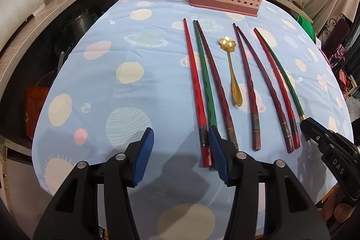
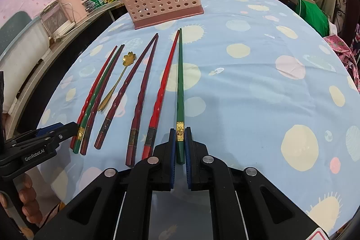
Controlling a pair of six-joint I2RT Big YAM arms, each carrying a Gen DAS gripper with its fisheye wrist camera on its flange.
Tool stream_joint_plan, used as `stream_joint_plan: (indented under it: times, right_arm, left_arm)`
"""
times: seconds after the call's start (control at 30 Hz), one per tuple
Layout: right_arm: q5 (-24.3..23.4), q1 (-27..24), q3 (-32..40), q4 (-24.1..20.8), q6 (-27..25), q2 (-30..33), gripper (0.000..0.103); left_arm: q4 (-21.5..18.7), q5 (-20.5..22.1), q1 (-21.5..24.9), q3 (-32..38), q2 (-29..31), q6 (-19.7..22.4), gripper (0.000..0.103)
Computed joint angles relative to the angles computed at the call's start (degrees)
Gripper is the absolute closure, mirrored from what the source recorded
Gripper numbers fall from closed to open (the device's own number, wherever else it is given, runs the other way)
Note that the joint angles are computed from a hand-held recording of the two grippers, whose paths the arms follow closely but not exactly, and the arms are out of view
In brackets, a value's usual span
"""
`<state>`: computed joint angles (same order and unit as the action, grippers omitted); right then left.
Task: Organize utensils
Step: 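Grasp a green chopstick with the right tool while the left tool grasps a red chopstick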
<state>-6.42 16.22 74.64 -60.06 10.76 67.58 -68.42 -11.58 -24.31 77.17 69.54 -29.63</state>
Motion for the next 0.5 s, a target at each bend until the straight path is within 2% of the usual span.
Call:
stream_joint_plan:
  times: [0.3, 0.5]
  right_arm:
    - [0.2, 0.1, 0.2, -0.2, -0.1, 0.1, 0.096]
    - [0.3, 0.1, 0.2, -0.3, -0.2, 0.1, 0.096]
  left_arm:
    - [-0.1, -1.4, -0.2, -0.4, 0.0, 0.7, 0.059]
    - [-0.2, -1.1, 0.4, -0.6, -0.5, 0.6, 0.078]
